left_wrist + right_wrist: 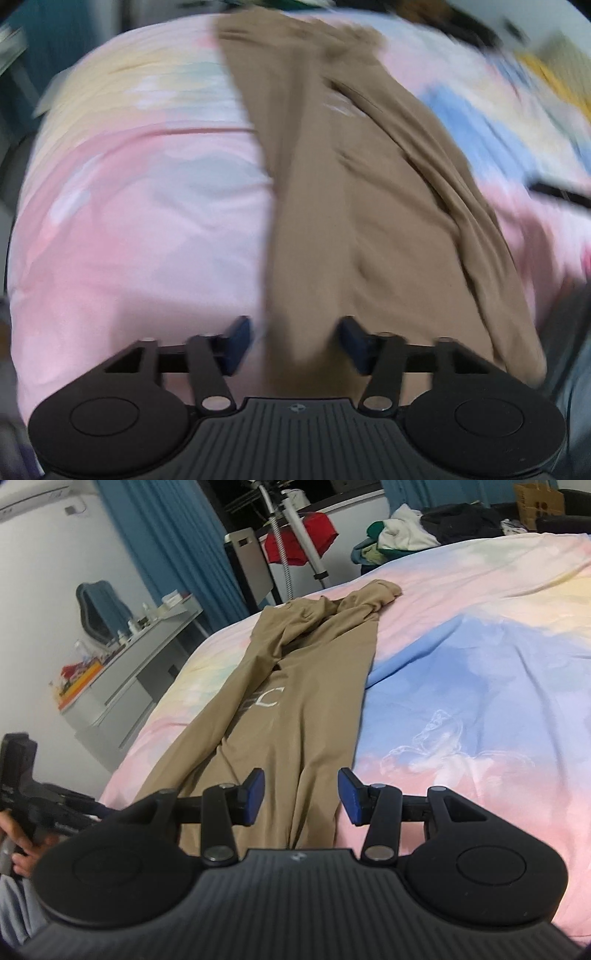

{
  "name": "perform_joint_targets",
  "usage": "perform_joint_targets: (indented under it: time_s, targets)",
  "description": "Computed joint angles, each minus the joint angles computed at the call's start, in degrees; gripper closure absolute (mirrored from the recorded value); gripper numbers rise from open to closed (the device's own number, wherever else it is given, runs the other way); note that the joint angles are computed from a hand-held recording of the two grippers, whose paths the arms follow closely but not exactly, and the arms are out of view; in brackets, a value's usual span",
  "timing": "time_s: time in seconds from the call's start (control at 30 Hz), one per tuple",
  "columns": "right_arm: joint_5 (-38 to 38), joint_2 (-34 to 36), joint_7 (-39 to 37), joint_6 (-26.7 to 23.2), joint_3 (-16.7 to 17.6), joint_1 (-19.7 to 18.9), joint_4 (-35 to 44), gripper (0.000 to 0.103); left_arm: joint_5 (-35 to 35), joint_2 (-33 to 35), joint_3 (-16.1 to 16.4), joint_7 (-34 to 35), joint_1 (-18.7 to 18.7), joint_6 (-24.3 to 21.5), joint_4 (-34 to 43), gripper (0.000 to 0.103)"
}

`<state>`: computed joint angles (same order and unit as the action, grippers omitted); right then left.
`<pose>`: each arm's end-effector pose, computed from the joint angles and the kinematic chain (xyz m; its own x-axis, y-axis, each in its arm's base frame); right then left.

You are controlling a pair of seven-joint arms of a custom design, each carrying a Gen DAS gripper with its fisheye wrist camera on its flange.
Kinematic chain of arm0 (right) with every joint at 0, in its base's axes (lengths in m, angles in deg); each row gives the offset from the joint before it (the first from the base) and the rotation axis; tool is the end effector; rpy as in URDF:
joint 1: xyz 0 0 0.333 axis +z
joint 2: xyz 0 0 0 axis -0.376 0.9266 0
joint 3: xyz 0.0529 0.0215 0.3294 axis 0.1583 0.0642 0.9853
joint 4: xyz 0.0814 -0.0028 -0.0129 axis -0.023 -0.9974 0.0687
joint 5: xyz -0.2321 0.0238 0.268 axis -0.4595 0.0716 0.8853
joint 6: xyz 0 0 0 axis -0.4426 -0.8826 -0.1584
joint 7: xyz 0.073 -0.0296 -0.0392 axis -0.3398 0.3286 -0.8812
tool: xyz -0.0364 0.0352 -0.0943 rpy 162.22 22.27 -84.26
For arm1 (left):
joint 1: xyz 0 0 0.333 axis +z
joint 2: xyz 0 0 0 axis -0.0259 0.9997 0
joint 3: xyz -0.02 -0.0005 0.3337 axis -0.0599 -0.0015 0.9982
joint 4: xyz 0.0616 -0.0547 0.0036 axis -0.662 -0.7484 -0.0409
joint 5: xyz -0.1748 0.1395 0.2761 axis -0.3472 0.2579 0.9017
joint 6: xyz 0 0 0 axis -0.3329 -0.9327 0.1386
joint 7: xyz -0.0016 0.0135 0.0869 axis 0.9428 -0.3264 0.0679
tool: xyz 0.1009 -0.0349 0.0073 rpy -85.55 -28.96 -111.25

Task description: Fold clothes

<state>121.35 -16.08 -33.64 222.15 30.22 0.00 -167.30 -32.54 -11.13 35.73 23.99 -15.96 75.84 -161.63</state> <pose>0.4483 0.1708 0.4746 0.3373 -0.8305 -0.4433 -0.7022 0.0917 -0.7061 0.4168 -0.1679 0.4833 -0.3338 -0.9400 0.0710 -0.8869 0.2876 -0.3616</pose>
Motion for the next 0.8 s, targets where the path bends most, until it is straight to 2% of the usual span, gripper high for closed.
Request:
perform_joint_targets:
  time_s: [0.03, 0.07, 0.1, 0.13, 0.23, 0.37, 0.47, 0.57, 0.67, 0.73, 0.8]
  targets:
    - [-0.6, 0.0, 0.4, -0.4, 0.0, 0.0, 0.0, 0.055, 3.4, -0.5, -1.8, -2.0, 0.4, -2.0, 0.5, 0.075]
    - [-1.4, 0.1, 1.1, -0.9, -0.1, 0.0, -0.1, 0.055, 7.2, -1.2, -3.6, -4.3, 0.7, -3.5, 0.7, 0.079]
    - [-1.9, 0.0, 1.7, -1.5, -0.2, -0.1, -0.2, 0.055, 10.8, -2.0, -5.1, -6.0, 0.6, -4.3, 0.7, 0.088]
    - [-2.1, 0.0, 1.9, -2.2, -0.4, -0.1, -0.3, 0.055, 14.2, -2.9, -6.5, -7.7, 0.4, -4.6, 0.6, 0.092]
    - [-2.6, -0.1, 2.4, -4.1, -0.7, -0.3, -0.4, 0.055, 23.7, -4.7, -10.4, -13.8, -0.5, -5.3, 0.8, 0.095]
    - [-1.1, -0.6, 1.4, -5.2, -0.9, -0.4, -0.6, 0.055, 33.7, -5.8, -14.4, -21.9, -2.2, -3.2, 0.2, 0.095]
    - [-2.1, 0.1, 6.1, -8.0, -1.3, -0.9, 1.1, 0.055, 36.9, -3.5, -15.3, -24.7, -4.5, -3.7, 0.5, 0.095]
    - [-4.7, 4.2, 12.6, -10.1, -1.2, -1.1, 7.3, 0.055, 37.8, -1.7, -15.1, -25.9, -6.9, -5.4, 0.9, 0.094]
    - [-6.5, 11.6, 19.3, -13.0, -0.7, -1.6, 17.0, 0.055, 43.9, -1.3, -16.0, -30.5, -6.9, -6.6, 0.6, 0.081]
    - [-8.9, 18.0, 24.8, -13.9, 0.0, -2.2, 24.2, 0.055, 48.7, -1.3, -17.0, -35.9, -6.5, -7.1, 0.1, 0.054]
    - [-11.5, 24.5, 29.5, -13.2, 1.1, -2.7, 31.5, 0.056, 52.6, -1.3, -17.3, -40.2, -6.5, -7.1, -0.2, 0.053]
